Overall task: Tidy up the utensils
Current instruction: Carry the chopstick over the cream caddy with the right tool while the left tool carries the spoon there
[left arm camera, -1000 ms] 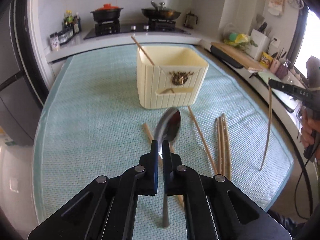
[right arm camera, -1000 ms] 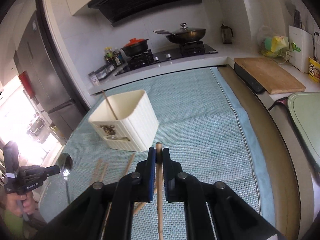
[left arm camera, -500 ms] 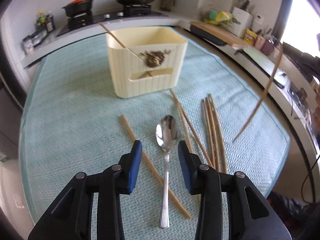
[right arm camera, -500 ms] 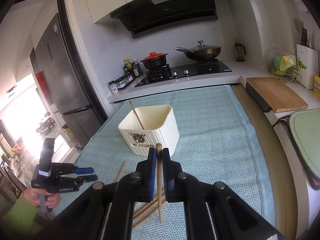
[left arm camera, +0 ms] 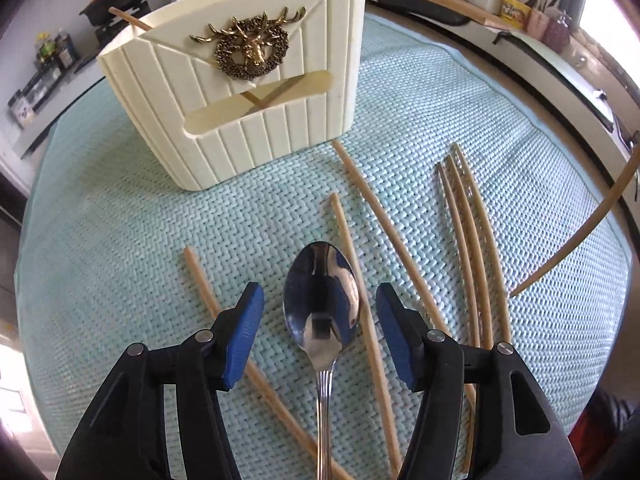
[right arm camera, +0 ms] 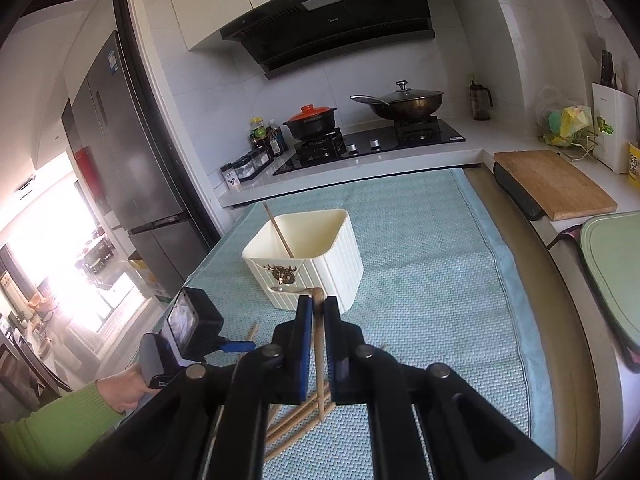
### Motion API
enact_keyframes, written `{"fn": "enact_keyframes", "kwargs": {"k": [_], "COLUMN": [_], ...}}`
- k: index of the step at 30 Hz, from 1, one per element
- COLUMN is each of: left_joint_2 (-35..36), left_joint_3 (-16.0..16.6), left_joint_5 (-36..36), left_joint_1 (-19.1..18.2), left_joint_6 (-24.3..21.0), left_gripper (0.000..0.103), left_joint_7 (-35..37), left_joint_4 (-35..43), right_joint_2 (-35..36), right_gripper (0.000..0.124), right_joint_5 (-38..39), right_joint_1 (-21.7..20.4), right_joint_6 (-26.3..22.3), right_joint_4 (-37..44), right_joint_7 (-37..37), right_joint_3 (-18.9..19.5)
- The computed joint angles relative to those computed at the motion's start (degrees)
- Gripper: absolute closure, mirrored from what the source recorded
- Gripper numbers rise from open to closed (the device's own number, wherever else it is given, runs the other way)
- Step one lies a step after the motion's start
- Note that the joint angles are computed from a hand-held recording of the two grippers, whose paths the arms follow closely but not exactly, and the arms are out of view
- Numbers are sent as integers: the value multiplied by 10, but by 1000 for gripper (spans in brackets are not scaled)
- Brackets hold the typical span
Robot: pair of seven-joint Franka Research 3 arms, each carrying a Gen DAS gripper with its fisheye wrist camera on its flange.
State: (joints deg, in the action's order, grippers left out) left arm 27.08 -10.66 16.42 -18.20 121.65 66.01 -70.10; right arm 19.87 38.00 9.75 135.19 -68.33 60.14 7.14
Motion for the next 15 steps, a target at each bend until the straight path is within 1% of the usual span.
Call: {"fn": "enact_keyframes", "kwargs": {"k": [1, 2, 3, 4, 9, 15], "left_joint_2": [4, 9, 11, 11, -15, -89], "left_joint_3": [-1, -1, -3, -5, -1, -2], "left_joint_5": [-1, -4, -11, -20, -17, 2], "left_joint_1": [0, 0, 3, 7, 9, 16], "left_joint_6": [-3, -7, -8, -2, 24, 76], "left_gripper": [43, 45, 58, 62, 63, 63], "left_joint_7": [3, 5, 6, 7, -10, -35], "left_joint_4": [4, 10, 11, 9, -27, -104], "right_joint_2": [0, 1, 1, 2, 6, 7], "right_gripper": [117, 117, 117, 117, 117, 117], "right_joint_5": [1, 2, 2, 3, 4, 10], "right_joint_1": [-1, -1, -2, -2, -3, -5], "right_joint_6": [-2, -3, -4, -5, -6, -6], "right_joint_4": [0, 0, 1, 2, 8, 13], "right_joint_7": [-2, -3, -3, -3, -1, -6], "right_joint_3": [0, 1, 1, 1, 1, 3]}}
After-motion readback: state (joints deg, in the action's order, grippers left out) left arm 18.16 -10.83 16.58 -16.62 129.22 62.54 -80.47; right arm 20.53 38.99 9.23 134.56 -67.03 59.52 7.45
